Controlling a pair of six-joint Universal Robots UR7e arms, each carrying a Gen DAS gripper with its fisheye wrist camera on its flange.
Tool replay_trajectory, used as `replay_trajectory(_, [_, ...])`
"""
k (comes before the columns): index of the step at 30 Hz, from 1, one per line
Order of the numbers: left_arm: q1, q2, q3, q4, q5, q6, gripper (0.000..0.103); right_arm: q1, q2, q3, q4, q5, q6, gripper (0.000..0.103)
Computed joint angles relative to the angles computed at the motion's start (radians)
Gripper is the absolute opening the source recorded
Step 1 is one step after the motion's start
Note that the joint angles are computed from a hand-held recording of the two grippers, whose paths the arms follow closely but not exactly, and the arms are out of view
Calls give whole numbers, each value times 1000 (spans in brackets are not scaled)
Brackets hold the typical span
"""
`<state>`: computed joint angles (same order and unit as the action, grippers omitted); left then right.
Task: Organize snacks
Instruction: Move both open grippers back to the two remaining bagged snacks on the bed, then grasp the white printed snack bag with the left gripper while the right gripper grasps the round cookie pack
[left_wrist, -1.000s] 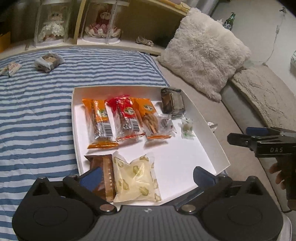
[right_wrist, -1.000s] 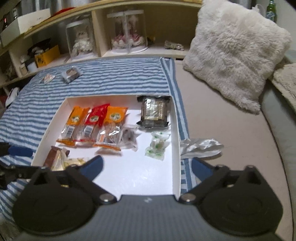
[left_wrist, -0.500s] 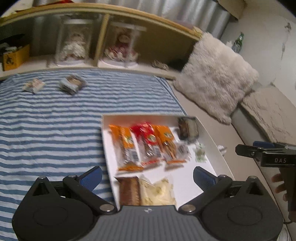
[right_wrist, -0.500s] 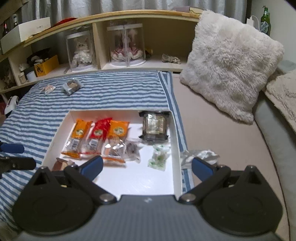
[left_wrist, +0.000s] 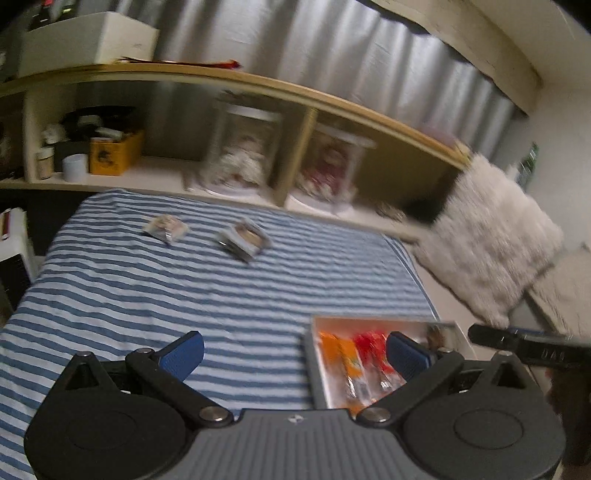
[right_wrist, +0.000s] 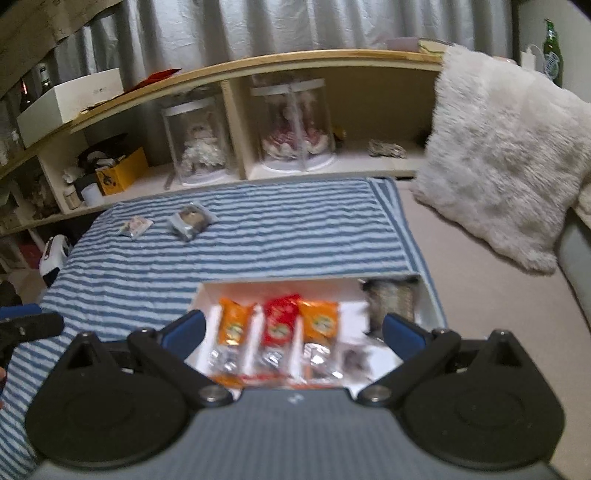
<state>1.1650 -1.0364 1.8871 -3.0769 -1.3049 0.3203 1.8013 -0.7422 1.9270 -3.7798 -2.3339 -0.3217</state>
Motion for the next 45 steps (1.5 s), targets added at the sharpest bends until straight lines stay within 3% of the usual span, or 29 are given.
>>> replay_trajectory(8, [45, 56, -123, -26, 23, 3, 103, 12, 147, -203, 63, 104, -55, 103])
replay_trajectory(12, [58, 136, -251, 8, 52, 56, 103, 6, 233, -315, 76, 160, -110, 103])
replay_trajectory(15, [82, 190, -364, 86, 14, 76, 103, 1, 293, -397, 90, 178, -156, 103])
replay_trajectory(17, [99, 230, -439, 126, -17, 83, 103, -8, 303, -428, 153, 209, -153, 103])
replay_trajectory(22, [128, 357, -607, 115, 10, 157, 103, -40, 338, -512, 232, 285, -155, 103])
replay_trajectory(26, [178, 447, -730, 149, -34, 97, 103, -75, 359, -591, 368, 338, -134, 103])
replay_trajectory(29, [208, 512, -805, 155, -68, 72, 103, -98, 399, -655, 373, 395, -131, 103])
replay_trajectory(32, [232, 566, -861, 123, -118, 71, 103, -106, 457, -737, 342, 404, -202, 103])
replay_trajectory(35, [257, 611, -906, 64, -198, 91, 103, -115, 523, -869, 383, 380, -309, 103])
replay_trajectory(39, [260, 666, -970, 27, -178, 217, 103, -134, 594, -1018, 435, 366, -397, 103])
replay_trajectory(45, [256, 789, -1201, 159, -142, 502, 103, -164, 650, -1165, 528, 416, -427, 103])
